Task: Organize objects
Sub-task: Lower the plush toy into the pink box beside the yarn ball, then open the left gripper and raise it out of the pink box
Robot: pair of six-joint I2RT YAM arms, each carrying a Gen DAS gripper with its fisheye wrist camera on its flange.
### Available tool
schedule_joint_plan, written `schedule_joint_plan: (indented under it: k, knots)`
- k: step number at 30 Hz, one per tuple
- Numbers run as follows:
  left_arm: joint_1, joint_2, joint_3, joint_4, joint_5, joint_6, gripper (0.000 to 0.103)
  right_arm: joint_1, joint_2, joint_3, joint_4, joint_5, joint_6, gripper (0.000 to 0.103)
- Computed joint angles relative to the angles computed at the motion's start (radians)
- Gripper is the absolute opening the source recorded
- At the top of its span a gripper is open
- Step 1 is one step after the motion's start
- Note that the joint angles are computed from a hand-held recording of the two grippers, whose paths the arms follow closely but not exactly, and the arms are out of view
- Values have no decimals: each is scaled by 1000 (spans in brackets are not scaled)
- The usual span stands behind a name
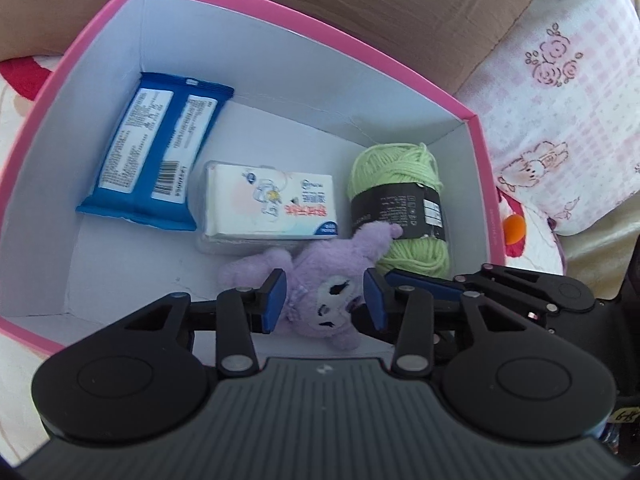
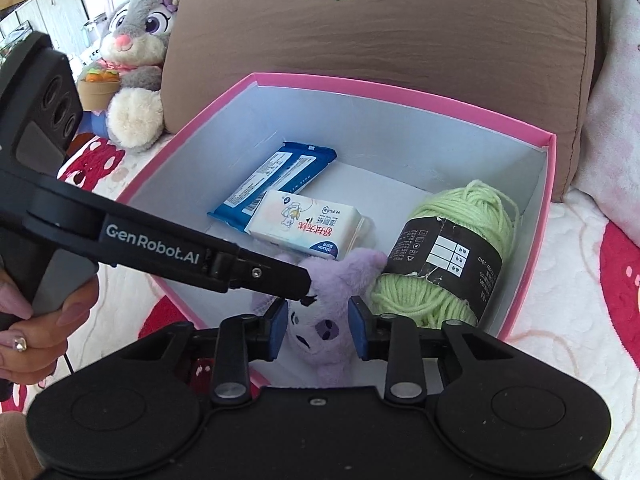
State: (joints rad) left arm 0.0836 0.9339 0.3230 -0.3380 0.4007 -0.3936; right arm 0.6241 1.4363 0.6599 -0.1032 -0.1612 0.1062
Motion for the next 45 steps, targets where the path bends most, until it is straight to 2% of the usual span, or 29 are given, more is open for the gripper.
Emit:
schedule_joint_plan:
  k: [4,7,12,16,21,29,31,36,40,45]
  knots:
    - [-46,-2,2,6,-27,-29,40,-16,-29,-17,-2,-32,11,36]
    - [-47,-48,15,-53,-27,-24,39,-29,-74,-28,-33,-50,1,36]
    - [-110,-180,67,-239,-146,21,39,-49,-123,-15,-103,-65,-24,37]
    - [-46,-251,149,-403,-106,108,39,-50,-165,10,-174,-58,-33,37]
    - [-116,-309,281,-596,-196,125,41,-50,-272,43,-311,-63,-56,39]
    - [-452,-362,424,-811,-423,-93,43,24,-404,106,-470,0,-23,40]
    - [-563,-369,443,-849,-498,-166,43,49,-436,122,-516,32,-6,40]
    - [-767,-344,484,-918,-610,-312,45,113,-510,173,-642,109,18,42]
    - [-997,-313,545,-1015,-738,-514,49,131,-586,192,-723,134,38,43]
    - [-1285,-261,610,-1135,-826,-793,53,152,-656,206,-805,145,69,46]
